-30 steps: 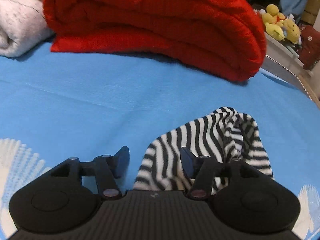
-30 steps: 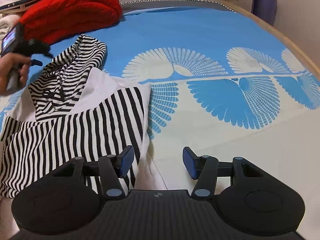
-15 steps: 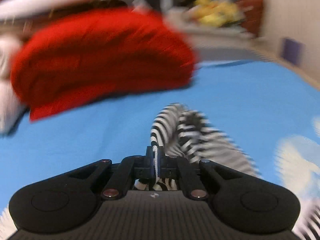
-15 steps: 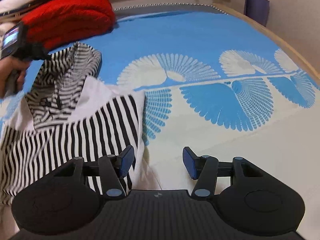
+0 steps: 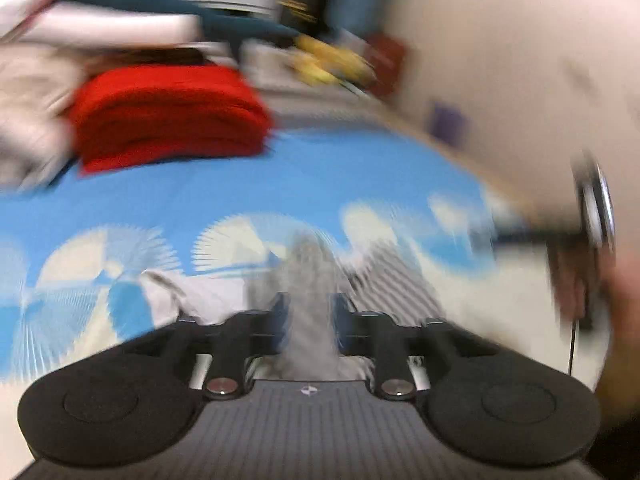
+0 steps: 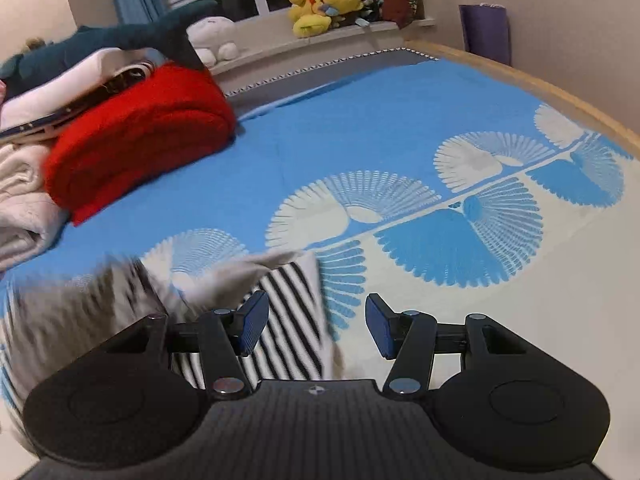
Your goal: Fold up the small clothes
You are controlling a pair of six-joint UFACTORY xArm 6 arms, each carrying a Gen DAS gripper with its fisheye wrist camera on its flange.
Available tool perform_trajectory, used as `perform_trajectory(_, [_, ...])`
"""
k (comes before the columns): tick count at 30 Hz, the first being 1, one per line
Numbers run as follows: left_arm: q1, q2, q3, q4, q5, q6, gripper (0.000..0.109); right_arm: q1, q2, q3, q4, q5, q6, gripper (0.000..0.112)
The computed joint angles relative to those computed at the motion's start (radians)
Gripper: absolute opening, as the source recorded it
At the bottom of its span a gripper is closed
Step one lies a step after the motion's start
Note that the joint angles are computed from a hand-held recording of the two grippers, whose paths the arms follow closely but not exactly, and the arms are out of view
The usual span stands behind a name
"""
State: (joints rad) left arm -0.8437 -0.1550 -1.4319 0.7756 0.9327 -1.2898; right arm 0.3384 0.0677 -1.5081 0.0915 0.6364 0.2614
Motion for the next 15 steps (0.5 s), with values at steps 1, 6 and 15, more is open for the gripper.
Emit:
perform_trajectory(1, [0.014,0.004,0.006,0.028,-0.007,-0.105,0.047,0.002,-0.006,0.01,0.026,-0.004,-0.018,0.056])
perform_trajectory(6, [0.134,0.114,-0.029,-0.183,-0.023,-0.259,0.054,0.012,-0.007,0.019,0.17,0.023,-0.088,0.056])
perform_trajectory(15, [0.179,0.198,-0.03,-0.339,-0.019,-0.252,0.022,0.04,0.081,-0.075,0.343,0.127,-0.144,0.056])
